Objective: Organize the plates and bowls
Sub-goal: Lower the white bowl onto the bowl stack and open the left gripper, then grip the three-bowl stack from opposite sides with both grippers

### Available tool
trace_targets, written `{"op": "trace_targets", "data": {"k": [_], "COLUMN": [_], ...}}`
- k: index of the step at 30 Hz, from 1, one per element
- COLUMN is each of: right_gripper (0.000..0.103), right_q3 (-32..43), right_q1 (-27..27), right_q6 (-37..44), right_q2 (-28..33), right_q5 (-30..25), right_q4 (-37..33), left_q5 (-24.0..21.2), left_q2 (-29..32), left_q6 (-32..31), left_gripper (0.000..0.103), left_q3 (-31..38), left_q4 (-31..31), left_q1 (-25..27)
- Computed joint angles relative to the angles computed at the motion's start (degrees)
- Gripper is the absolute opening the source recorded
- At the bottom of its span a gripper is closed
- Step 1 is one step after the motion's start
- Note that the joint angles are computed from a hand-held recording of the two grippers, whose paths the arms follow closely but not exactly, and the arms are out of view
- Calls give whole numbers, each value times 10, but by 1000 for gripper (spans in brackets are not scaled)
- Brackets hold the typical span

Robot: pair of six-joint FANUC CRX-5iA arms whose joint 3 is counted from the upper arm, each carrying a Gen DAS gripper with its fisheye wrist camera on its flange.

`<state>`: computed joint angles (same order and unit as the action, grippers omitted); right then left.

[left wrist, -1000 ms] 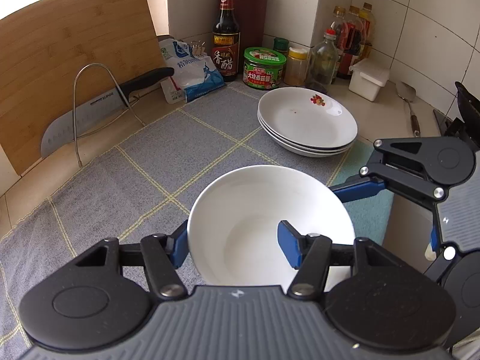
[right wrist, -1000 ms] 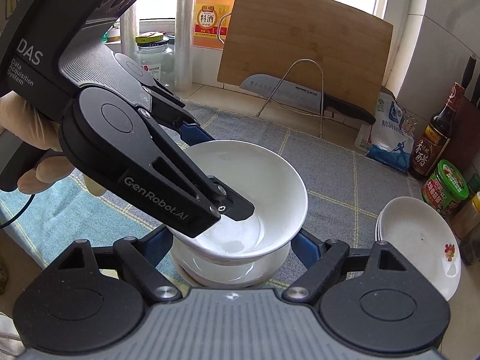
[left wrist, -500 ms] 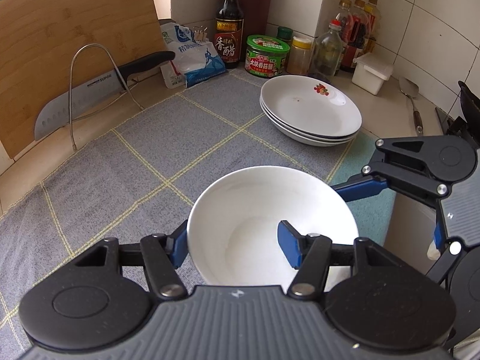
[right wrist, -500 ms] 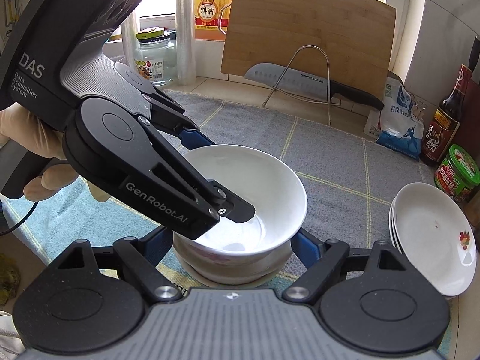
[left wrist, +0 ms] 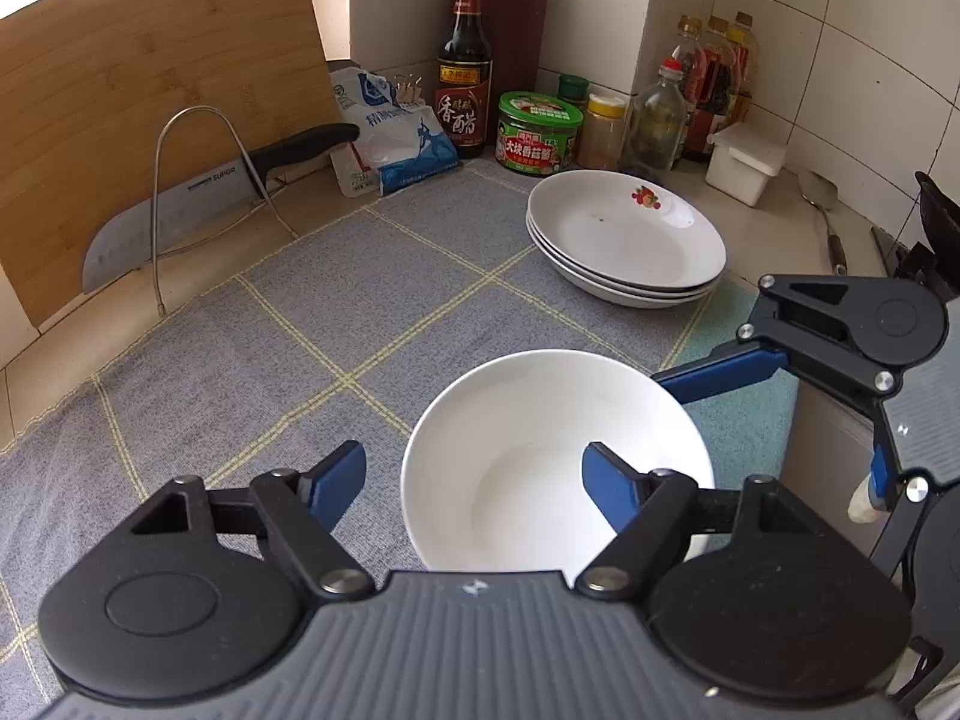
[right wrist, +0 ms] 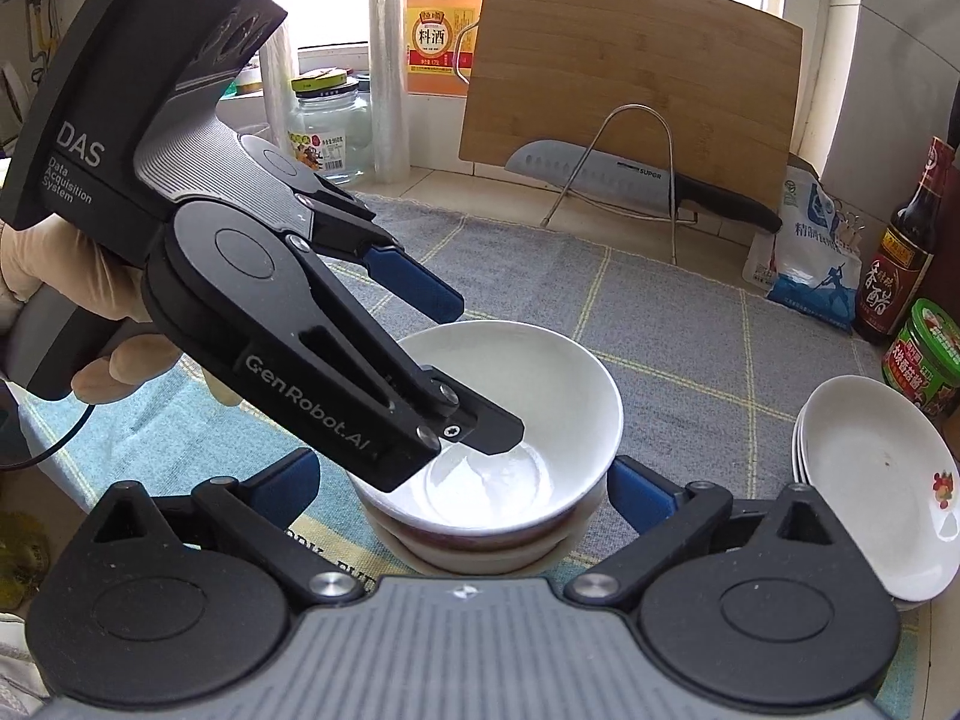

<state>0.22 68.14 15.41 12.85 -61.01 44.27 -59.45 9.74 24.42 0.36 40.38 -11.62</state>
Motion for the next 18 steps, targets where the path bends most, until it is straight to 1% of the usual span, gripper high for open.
{"op": "trace_targets", "data": {"k": [1,3,6,11,14,18], "right_gripper": [103,103,103,103,103,103], "right_q3": [-1,-4,-1,8,20,38], "right_q1": [0,1,4,10,13,17], "right_q6": [1,7,18,43,60,66], "right_q2": [-2,-6,-6,-3,5,22], "right_q5": [2,5,-4,-33,-59,-93], "right_q4": [-2,-5,-6,-19,-33,-49], "left_q5": [4,14,15,1,-10,-28], "left_q2": [-3,-15,-31,-62,-75,-70], "left_q6": [-3,-21,-38,-86,-120,-135], "left_gripper": [88,88,93,95,96,96], "left_q3": [-3,-20,-39,-80,-105,-113], "left_q4": [5,30,55,83,88,65], "left_q1": [3,13,28,55,68,73]}}
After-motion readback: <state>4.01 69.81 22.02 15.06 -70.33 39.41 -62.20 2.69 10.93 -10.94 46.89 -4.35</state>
